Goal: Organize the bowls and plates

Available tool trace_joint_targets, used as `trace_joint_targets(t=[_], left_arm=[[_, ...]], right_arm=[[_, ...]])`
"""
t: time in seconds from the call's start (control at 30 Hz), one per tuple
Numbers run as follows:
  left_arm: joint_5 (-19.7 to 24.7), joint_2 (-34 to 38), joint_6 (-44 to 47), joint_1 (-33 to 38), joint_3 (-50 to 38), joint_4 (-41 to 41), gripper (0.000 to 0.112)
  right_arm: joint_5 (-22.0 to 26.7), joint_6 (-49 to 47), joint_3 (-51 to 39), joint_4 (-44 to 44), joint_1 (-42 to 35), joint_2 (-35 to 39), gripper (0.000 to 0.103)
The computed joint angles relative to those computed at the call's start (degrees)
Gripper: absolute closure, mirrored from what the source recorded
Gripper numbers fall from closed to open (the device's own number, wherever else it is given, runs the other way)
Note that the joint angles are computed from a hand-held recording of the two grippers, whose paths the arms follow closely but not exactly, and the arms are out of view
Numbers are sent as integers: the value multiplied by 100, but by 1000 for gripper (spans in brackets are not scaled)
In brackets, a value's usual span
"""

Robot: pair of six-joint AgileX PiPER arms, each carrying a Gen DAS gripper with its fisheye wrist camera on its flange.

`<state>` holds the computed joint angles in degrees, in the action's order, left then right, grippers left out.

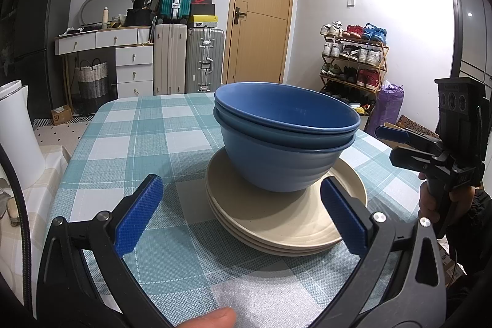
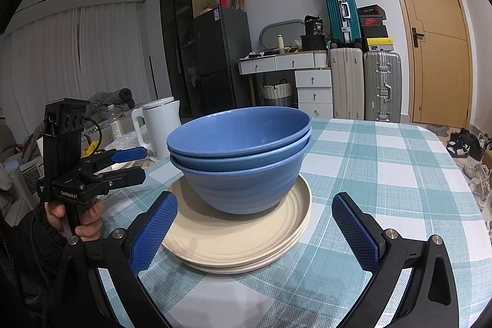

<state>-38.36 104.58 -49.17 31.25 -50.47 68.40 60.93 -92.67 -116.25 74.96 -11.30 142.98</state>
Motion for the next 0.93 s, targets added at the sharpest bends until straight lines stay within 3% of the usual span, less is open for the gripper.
trace_joint_targets(t=[0.93], left_arm=[[-6,38,23,0,-51,-11,10]], right_arm=[[-3,-27,42,4,5,-20,1]])
